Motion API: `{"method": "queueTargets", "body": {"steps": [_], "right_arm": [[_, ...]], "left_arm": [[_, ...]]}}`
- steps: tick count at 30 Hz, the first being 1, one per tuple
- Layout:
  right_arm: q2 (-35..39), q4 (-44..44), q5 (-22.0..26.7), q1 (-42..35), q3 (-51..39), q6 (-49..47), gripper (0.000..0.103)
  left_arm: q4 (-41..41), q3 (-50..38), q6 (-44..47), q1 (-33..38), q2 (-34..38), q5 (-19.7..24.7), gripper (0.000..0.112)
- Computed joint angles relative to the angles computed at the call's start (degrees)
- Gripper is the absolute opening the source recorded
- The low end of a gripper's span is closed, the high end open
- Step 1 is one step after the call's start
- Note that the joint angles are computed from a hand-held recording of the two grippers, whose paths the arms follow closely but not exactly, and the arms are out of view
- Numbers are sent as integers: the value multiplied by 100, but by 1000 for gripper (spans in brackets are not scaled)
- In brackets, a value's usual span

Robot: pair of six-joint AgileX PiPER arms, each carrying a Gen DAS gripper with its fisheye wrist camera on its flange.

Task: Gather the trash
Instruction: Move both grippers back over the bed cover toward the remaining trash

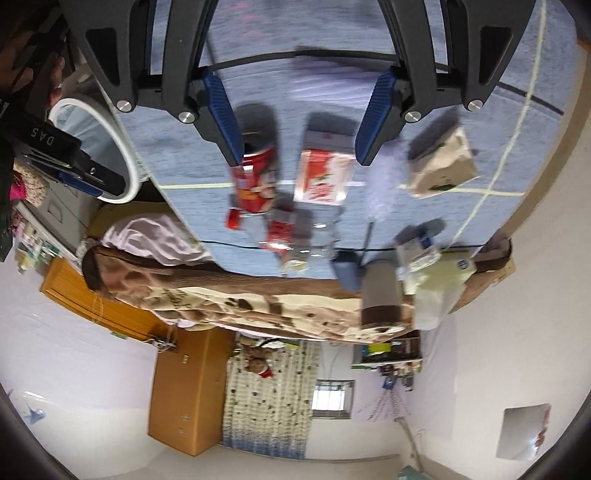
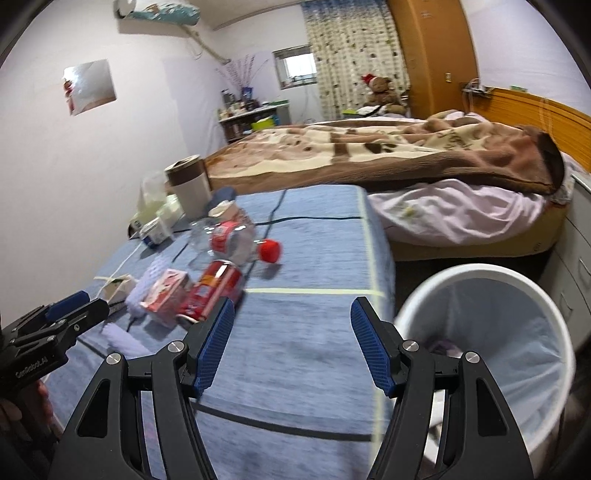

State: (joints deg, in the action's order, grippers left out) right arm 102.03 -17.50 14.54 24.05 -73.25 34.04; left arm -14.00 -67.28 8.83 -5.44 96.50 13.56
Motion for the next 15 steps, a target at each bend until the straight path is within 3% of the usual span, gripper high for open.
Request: {"method": "queueTargets", "body": {"steps": [2, 5, 9, 15], "right_arm": [[167, 273, 46, 63, -198, -252, 67], [406, 742, 153, 142, -481, -647, 67], [743, 896, 435, 284, -943, -820, 68], [1124, 1228, 748, 374, -1513, -1070, 68]], "left_arm": [[92, -46, -64, 196, 55, 98, 62], [-634, -26, 638, 480, 95, 138, 63], [-868, -58, 980, 714, 201, 166, 63], [-606, -364, 872, 1084, 556, 276, 63]]}}
